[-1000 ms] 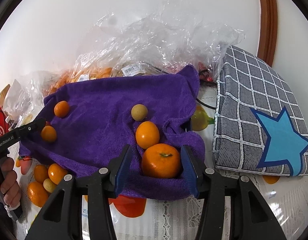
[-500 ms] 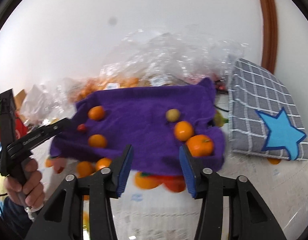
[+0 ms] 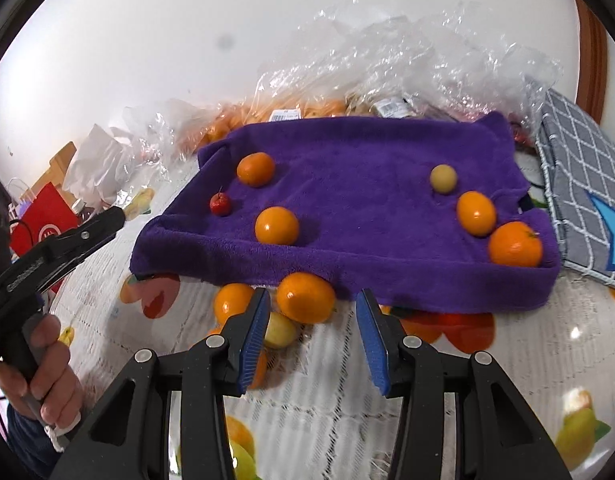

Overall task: Organize fruits
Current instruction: 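Withdraw both tools and move the right tool toward an orange by the towel, then close the right tool on the orange in front of the towel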

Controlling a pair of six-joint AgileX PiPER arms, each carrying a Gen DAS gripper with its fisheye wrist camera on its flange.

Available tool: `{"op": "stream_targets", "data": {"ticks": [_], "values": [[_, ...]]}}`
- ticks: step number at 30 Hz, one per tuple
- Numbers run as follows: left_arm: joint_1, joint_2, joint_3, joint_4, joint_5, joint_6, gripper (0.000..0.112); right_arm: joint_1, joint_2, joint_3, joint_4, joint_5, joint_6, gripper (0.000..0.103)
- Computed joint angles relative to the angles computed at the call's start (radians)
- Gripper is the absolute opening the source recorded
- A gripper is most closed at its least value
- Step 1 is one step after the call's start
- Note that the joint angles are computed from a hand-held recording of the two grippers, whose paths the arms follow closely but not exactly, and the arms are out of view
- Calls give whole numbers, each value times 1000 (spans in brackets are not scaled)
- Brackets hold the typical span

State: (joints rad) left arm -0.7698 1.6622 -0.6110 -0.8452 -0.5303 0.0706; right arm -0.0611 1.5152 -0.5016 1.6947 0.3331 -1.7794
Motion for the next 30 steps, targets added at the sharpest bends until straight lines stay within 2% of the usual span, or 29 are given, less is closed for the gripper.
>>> {"op": "stream_targets", "data": {"ticks": [3, 8, 10, 11, 14, 16, 18, 20, 24, 30], "values": [[-5, -2, -2, -27, -9, 25, 47, 13, 55, -34, 8, 4, 12, 45], [20, -4, -1, 11, 9, -15, 47, 17, 133, -90, -83, 26, 121, 45], [29, -4, -1, 29, 18, -32, 47, 24, 143, -96, -69, 9, 124, 37], [29, -3, -1, 27, 18, -31, 47, 15, 148, -99, -77, 20, 129, 38], [27, 1, -4, 19, 18, -23, 47, -34, 137, -89, -96, 80, 134, 38], [24, 6, -8, 15, 21, -16, 47, -50, 97, -68, -96, 73, 127, 38], [21, 13, -16, 13, 26, -7, 47, -66, 32, -22, -38, 45, 41, 38], [15, 20, -21, 4, 29, 7, 47, -111, -32, 28, -29, 43, -30, 38], [-12, 34, -39, -24, 30, 57, 47, -243, -67, 75, -137, 72, -46, 38], [-70, 70, -72, -103, 17, 184, 47, -365, 10, 74, -170, 119, -100, 39]]}}
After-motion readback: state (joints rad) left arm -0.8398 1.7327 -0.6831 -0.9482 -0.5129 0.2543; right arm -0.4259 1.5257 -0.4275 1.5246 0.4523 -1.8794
